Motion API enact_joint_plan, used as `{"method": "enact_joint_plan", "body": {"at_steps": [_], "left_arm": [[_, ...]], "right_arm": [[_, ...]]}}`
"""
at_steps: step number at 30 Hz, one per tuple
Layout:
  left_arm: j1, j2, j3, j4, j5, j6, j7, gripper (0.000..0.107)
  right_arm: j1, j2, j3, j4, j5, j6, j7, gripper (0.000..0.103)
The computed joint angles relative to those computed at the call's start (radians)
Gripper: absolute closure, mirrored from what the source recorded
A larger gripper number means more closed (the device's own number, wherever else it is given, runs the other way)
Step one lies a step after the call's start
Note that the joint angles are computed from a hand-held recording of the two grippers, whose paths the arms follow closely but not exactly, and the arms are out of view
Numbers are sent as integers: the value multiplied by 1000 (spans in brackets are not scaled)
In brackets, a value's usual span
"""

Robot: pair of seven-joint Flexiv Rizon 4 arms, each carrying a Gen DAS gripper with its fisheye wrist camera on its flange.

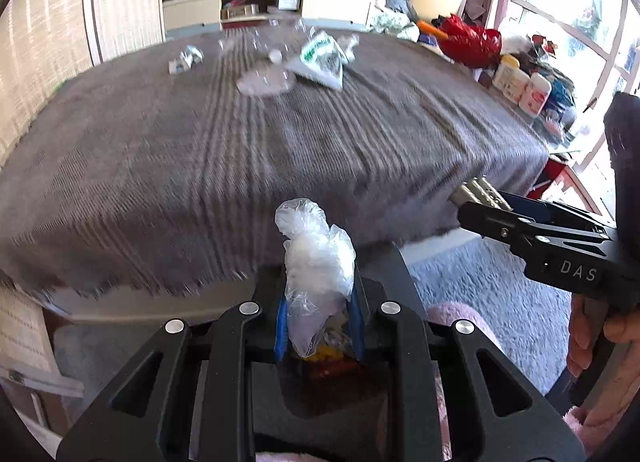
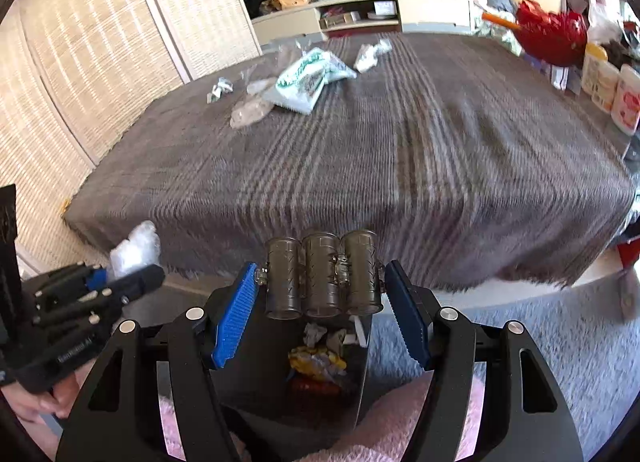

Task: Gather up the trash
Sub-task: 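Carry the plastic bag and dark cylinders to the bin and release both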

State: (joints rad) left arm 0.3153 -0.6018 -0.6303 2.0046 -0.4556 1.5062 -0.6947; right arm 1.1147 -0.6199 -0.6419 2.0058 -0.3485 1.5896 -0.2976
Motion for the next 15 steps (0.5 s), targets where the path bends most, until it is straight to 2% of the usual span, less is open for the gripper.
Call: {"method": "enact_joint_plan", "body": {"at_steps": [4, 15], "left_arm": [[-32, -17, 41, 11, 7, -11, -19, 84], [-181, -89, 218, -33, 43, -69, -100, 84]], "right_arm": [[-61, -13, 85, -7, 16, 4, -4, 37], [-251, -68, 320, -76, 24, -14, -20, 37]]}}
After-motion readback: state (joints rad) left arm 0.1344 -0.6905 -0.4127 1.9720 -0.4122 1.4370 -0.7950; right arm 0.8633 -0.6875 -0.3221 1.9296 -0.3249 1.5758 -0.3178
